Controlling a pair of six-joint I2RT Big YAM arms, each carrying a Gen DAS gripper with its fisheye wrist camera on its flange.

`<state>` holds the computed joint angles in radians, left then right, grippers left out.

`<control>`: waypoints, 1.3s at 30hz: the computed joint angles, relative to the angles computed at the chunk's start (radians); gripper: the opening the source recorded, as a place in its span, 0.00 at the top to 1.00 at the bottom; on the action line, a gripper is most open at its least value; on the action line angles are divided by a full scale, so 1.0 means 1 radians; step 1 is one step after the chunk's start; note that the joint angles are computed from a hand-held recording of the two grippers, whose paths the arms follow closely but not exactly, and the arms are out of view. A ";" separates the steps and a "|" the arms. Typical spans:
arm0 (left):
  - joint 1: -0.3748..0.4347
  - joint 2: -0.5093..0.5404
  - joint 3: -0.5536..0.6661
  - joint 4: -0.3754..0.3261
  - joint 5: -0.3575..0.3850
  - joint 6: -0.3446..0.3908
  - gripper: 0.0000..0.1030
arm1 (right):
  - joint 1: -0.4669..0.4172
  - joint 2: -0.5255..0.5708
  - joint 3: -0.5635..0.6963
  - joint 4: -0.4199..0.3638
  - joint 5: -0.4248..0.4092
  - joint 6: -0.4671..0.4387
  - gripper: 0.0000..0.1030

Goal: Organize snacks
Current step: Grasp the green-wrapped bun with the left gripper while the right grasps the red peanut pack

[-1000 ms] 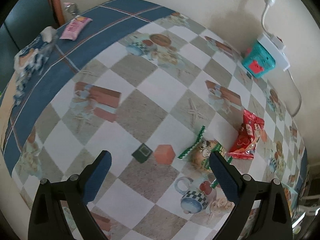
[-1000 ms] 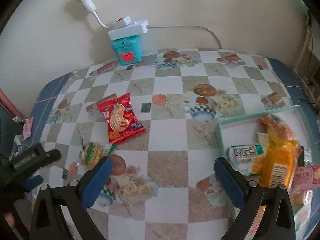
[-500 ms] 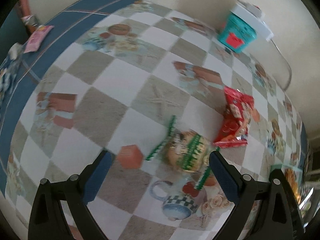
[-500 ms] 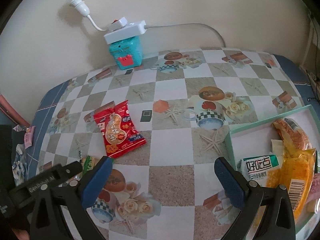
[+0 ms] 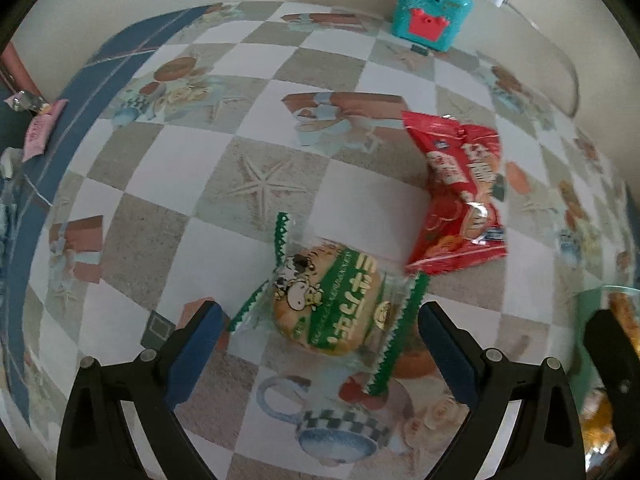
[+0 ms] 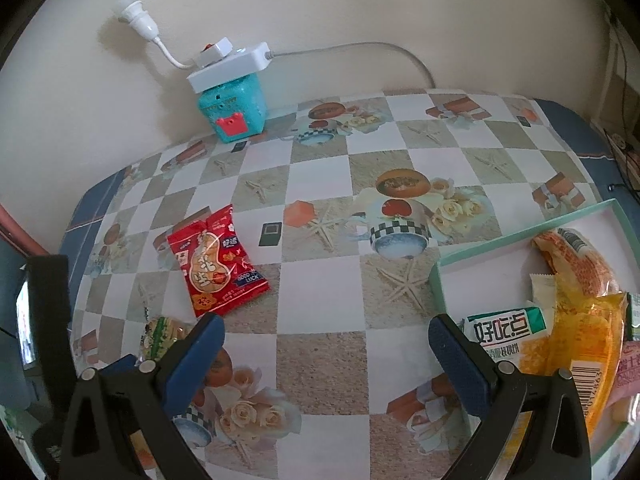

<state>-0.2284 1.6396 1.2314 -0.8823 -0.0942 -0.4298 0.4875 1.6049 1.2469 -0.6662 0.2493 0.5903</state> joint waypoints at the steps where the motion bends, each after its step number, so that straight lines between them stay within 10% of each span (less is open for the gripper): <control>1: -0.005 0.002 -0.001 0.004 -0.009 -0.002 0.05 | 0.000 0.001 0.001 -0.002 -0.001 -0.001 0.00; 14: 0.004 -0.003 0.002 0.026 -0.043 0.000 0.28 | 0.010 0.019 0.016 -0.023 0.014 -0.013 0.00; 39: 0.211 -0.166 -0.148 0.079 0.097 -0.083 0.35 | 0.076 0.292 0.343 -0.151 0.042 -0.172 0.05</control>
